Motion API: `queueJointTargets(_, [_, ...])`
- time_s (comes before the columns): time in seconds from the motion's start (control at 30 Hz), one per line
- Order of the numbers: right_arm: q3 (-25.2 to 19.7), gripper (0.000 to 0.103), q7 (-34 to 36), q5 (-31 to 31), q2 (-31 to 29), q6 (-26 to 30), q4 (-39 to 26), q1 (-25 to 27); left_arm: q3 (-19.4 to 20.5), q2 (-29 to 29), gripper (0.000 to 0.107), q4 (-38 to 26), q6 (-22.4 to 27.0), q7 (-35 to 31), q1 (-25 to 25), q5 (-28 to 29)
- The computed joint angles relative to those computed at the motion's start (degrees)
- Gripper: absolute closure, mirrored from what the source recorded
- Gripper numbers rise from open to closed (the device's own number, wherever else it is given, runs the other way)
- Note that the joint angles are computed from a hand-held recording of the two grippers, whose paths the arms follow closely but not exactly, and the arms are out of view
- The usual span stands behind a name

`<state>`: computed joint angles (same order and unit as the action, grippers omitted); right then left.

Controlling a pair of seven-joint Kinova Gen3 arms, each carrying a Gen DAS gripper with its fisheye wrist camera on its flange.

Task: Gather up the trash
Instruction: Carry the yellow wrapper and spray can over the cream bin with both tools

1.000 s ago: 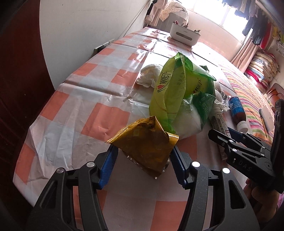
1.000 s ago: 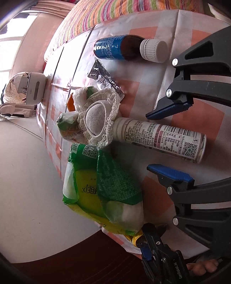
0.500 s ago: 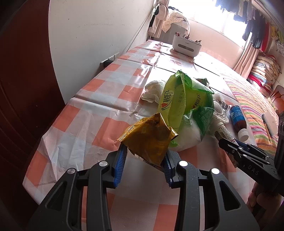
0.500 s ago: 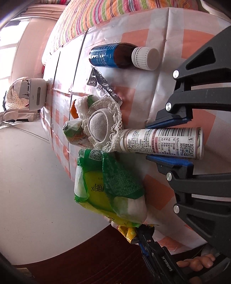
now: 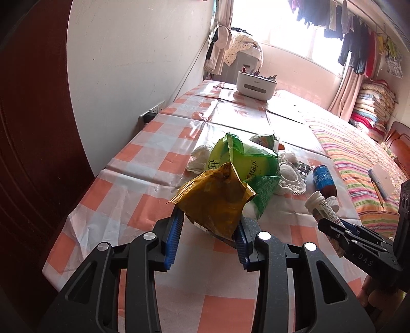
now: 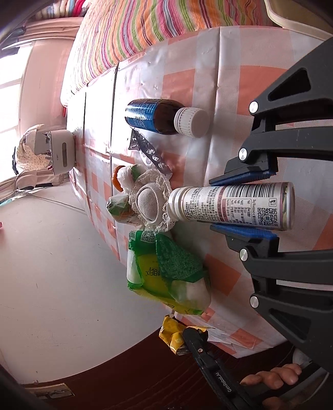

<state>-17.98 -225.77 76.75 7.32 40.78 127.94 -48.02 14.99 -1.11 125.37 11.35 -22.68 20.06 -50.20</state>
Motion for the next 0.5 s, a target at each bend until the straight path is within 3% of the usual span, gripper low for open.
queueJointTargets(0.5, [-4.39, 0.075, -3.88, -4.77, -5.44, 8.98, 4.49, -3.25, 3.62, 0.4, 0.071, -2.21, 1.91, 3.91, 5.41, -4.33])
